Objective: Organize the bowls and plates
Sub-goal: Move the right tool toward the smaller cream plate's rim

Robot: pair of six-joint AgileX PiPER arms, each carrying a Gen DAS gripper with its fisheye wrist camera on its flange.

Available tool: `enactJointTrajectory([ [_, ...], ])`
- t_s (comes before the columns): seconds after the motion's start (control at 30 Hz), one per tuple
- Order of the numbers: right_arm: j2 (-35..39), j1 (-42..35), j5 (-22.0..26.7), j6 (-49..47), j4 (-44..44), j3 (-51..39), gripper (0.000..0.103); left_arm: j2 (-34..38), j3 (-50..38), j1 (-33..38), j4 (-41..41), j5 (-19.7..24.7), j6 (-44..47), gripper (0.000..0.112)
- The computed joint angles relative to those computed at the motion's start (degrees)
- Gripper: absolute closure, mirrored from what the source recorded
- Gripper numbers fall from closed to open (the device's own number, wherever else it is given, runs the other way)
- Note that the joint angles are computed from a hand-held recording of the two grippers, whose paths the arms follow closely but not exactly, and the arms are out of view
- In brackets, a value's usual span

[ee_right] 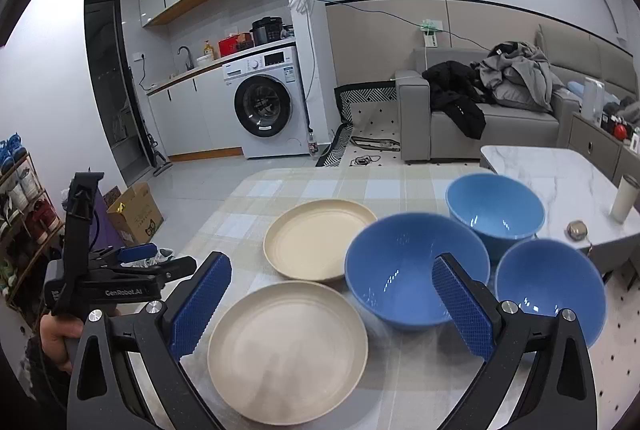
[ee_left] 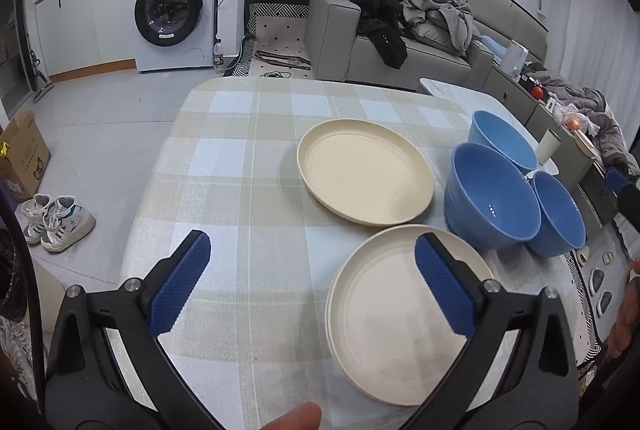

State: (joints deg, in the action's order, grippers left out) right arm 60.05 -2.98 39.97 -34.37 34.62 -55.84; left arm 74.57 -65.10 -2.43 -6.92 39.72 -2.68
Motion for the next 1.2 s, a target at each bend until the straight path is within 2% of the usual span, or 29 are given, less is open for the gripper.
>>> enactJointTrajectory([
  [0.4,13.27,-0.55,8.09,3.27,-4.32,-20.32,0.001,9.05,-11.23,-1.53,3.51,3.48,-6.71,0.011],
  [0.77,25.54,2.31,15.22,11.52,-12.63,-40.27,0.001,18.69,-23.29,0.11,0.99,7.66,-5.36,0.011],
  [1.2,46.42,5.74,24.47,15.20,-17.50,-61.17,0.001,29.20,-33.10,1.89,2.18,11.26,-7.23,0.011],
])
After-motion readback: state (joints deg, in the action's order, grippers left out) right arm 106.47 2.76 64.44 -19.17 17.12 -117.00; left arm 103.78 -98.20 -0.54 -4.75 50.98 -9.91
